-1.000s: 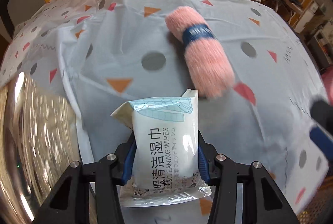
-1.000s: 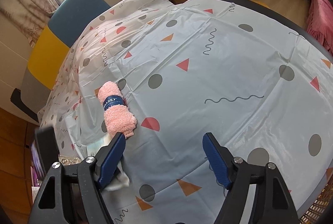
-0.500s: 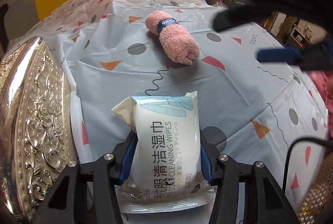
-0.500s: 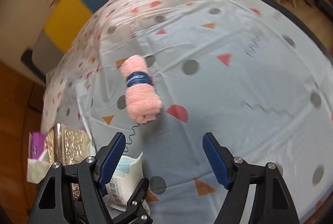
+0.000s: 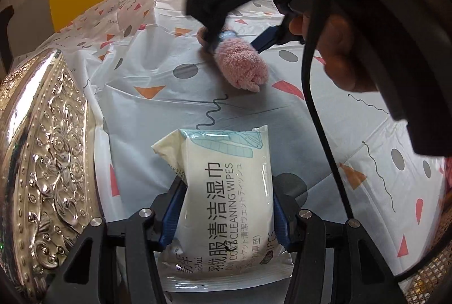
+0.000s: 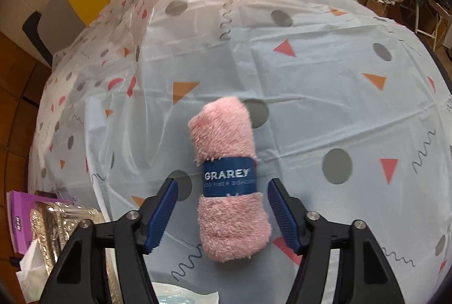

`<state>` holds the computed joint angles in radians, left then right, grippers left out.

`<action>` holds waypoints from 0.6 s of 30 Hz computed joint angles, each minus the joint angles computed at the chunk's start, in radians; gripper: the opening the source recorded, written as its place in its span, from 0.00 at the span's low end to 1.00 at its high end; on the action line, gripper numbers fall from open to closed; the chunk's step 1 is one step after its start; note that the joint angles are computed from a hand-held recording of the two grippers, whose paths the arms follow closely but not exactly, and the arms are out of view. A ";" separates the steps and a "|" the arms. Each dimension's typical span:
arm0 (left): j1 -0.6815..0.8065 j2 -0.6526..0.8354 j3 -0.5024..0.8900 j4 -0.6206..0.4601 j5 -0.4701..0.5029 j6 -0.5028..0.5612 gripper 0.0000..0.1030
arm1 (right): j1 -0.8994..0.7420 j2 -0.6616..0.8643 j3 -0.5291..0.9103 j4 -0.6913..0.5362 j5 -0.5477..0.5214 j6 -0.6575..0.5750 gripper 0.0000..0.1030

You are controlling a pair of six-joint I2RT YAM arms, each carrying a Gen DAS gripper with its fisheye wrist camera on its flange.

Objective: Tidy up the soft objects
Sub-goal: 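Lift the wipes pack with the left tool while the right tool grasps the pink GRAREY dishcloth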

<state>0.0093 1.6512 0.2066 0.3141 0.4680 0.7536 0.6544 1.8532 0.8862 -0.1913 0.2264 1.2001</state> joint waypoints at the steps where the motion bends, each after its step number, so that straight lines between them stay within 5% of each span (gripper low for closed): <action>1: 0.003 0.001 -0.004 0.007 0.003 0.006 0.55 | 0.009 0.029 0.038 -0.054 0.011 -0.014 0.32; 7: 0.019 -0.027 -0.032 0.004 0.015 0.021 0.55 | 0.156 -0.054 -0.015 -0.183 0.128 0.063 0.30; 13: 0.003 -0.050 -0.036 -0.010 -0.001 0.010 0.55 | 0.380 -0.149 -0.122 -0.361 0.136 0.380 0.30; 18: -0.041 -0.071 -0.008 -0.061 -0.050 -0.004 0.53 | 0.504 -0.106 -0.156 -0.347 0.168 0.576 0.32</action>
<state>-0.0317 1.5803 0.1983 0.2529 0.4177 0.7497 1.1582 1.7474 0.7301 -0.5385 0.3943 1.7756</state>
